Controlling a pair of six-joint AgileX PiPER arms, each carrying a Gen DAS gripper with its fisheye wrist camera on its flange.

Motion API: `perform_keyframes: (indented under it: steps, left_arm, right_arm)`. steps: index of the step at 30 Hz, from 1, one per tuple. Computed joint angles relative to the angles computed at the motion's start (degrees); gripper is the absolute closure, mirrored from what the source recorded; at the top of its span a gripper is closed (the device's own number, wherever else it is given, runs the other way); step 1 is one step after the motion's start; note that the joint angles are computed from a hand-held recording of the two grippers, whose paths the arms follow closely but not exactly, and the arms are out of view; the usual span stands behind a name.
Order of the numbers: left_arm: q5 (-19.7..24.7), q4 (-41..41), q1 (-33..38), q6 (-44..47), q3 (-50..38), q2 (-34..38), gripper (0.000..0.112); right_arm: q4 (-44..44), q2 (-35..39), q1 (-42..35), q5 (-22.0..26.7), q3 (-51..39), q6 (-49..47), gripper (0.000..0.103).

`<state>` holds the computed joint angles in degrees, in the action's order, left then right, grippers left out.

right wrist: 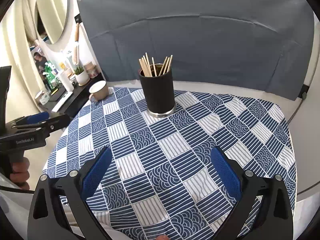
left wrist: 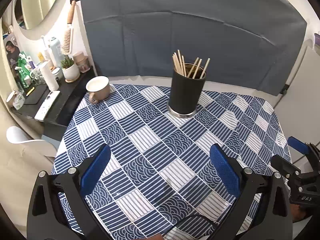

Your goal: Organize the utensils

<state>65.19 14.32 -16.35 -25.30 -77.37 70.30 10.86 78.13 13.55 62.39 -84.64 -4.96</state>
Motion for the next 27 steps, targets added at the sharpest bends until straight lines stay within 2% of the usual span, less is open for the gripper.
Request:
perform_keyframes:
  steps: [27]
  left_arm:
    - [1.11,-2.05,1.02,2.14,-1.26,0.81,0.015]
  right_arm:
    - [3.14,1.02,-0.70,0.54,-1.09,-3.24,0.008]
